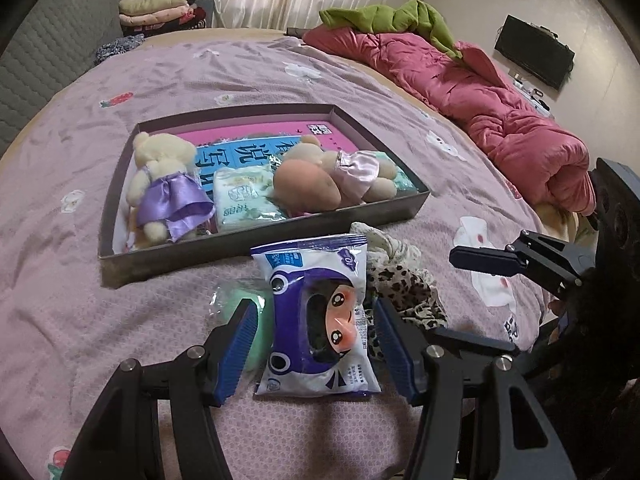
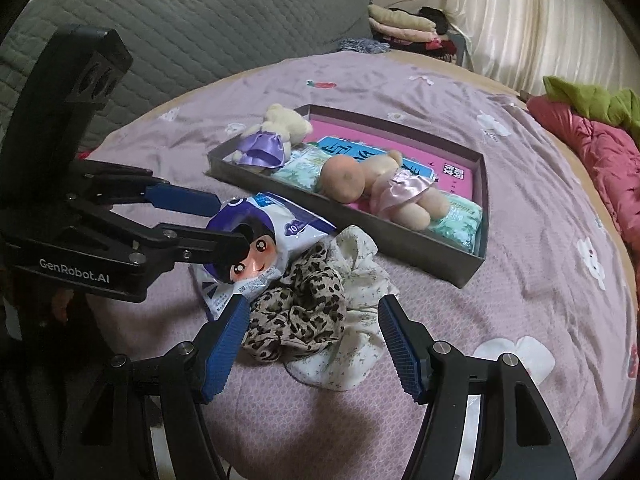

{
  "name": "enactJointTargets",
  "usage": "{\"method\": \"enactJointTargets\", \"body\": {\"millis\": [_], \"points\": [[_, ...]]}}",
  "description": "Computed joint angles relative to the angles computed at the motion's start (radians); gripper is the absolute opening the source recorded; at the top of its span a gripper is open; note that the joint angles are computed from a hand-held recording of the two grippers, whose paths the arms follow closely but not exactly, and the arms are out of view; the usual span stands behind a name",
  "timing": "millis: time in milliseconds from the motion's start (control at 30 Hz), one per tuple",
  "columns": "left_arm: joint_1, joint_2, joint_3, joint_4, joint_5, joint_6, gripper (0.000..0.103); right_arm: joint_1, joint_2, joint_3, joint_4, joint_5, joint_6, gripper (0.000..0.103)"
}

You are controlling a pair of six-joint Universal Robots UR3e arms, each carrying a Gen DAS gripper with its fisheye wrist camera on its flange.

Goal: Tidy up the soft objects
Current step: 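Grasp purple doll-printed bag with left gripper while right gripper grasps cream floral scrunchie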

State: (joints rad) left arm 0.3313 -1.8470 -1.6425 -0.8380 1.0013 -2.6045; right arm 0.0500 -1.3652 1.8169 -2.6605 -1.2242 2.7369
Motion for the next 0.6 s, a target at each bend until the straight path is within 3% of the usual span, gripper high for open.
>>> {"method": "enactJointTargets", "body": {"millis": [333, 600], "points": [[-0.006, -0.033, 0.031, -0.017, -0.031, 0.003, 0.06, -0.062, 0.058, -0.055, 0.006, -0.062, 0.134, 0.068], [-0.042, -0.063, 0.048, -0.02, -0.015, 0.018, 0.06, -0.078, 0.094, -0.101, 0.057, -0.059, 0.148, 0.068]]}}
